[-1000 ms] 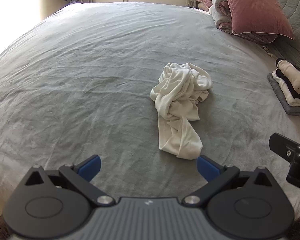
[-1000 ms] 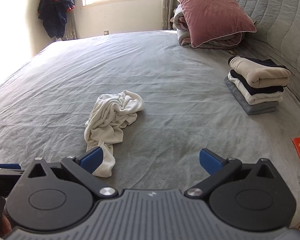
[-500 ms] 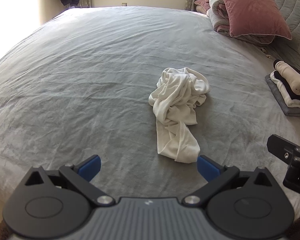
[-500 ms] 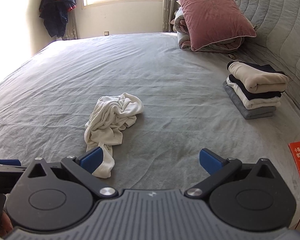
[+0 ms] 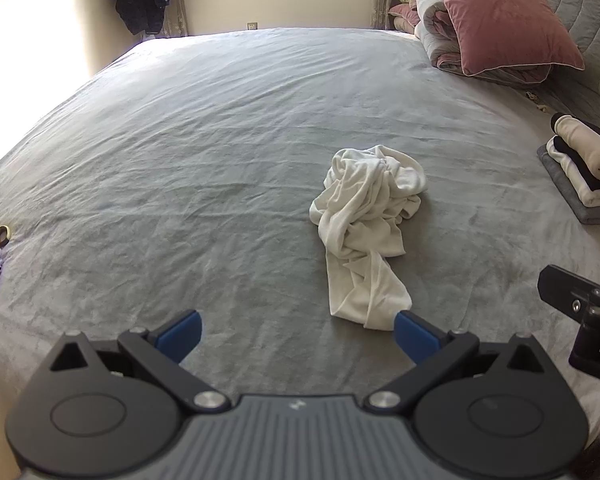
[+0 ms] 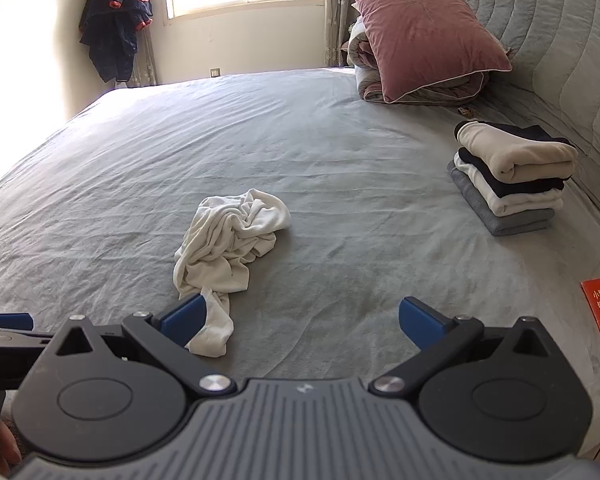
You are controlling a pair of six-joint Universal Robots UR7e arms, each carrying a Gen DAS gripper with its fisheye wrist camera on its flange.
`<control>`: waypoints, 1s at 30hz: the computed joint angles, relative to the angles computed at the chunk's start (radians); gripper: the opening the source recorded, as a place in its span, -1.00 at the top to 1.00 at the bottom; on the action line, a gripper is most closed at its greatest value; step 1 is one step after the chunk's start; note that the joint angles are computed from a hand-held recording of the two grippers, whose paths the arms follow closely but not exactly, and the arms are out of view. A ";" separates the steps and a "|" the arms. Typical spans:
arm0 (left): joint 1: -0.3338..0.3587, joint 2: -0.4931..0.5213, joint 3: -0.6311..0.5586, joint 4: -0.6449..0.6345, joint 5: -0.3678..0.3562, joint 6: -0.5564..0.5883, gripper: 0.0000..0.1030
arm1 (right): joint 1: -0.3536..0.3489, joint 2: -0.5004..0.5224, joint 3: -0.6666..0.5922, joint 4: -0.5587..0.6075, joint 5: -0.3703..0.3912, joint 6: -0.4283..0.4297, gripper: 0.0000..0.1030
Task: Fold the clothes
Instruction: 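Move both tools toward the crumpled white garment on the bed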
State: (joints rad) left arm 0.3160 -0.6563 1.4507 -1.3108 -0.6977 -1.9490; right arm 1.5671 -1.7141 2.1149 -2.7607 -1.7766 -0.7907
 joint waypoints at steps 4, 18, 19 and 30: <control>0.000 0.018 -0.028 0.037 0.003 0.010 -0.99 | -0.004 -0.003 -0.002 0.009 0.009 0.003 -1.00; -0.002 0.062 -0.091 0.116 0.014 0.037 -0.99 | -0.015 -0.007 -0.006 0.022 0.029 0.007 -1.00; -0.002 0.065 -0.095 0.121 0.014 0.039 -0.99 | -0.015 -0.007 -0.006 0.024 0.030 0.008 -1.00; 0.008 0.045 -0.054 0.053 0.021 0.143 -0.99 | -0.028 -0.011 -0.015 0.058 0.051 0.025 -1.00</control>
